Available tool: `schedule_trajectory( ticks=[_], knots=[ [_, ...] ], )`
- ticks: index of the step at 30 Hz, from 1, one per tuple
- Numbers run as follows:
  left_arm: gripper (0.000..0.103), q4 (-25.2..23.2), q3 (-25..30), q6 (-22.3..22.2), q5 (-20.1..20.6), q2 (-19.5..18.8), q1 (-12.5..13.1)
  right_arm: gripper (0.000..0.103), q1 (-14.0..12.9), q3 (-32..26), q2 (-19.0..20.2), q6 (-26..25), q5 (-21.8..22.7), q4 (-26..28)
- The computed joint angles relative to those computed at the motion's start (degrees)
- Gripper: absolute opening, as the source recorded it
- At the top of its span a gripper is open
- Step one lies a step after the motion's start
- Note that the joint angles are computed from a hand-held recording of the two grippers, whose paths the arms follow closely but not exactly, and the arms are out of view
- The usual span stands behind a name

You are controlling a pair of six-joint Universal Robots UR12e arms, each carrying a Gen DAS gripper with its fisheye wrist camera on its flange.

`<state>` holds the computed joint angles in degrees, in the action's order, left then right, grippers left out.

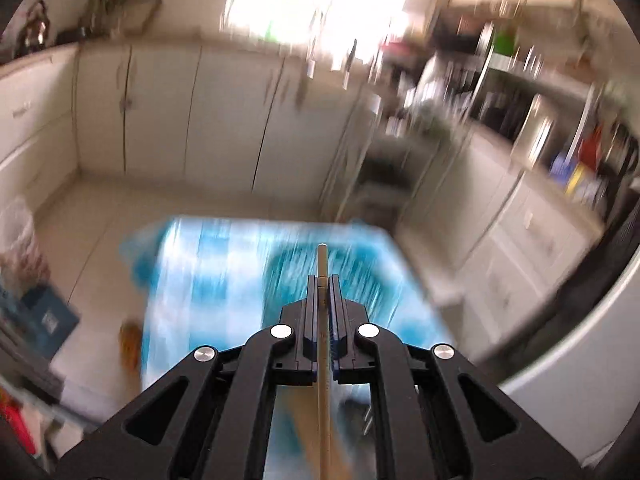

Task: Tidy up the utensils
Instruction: 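Carry the chopstick over the teal basket and open the left tool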

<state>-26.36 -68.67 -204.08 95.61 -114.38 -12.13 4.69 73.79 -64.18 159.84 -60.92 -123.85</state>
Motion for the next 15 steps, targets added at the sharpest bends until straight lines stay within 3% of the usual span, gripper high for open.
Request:
schedule_trajectory(
  ticks=[4,7,9,12,15],
  knots=[
    [0.005,6.54,5.72,-0.82,6.74,-4.27,-0.85,0.009,-0.01,0.24,-0.11,0.06,-0.02,-0.39],
    [0.005,10.20,11.52,-2.36,15.33,-8.98,-1.76,0.009,0.08,0.60,-0.27,-0.04,-0.31,-1.01],
    [0.005,14.57,15.02,-0.24,20.51,-12.20,-2.52,0.009,0.16,0.72,-0.34,-0.04,-0.53,-1.19],
    [0.005,14.00,20.16,2.56,26.45,-16.12,-3.34,0.009,0.25,0.88,-0.45,-0.35,-0.72,-1.35],
    [0.005,9.78,22.70,2.67,27.05,-17.95,-3.52,0.009,0.29,0.83,-0.44,-0.63,-0.65,-1.19]
  ],
)
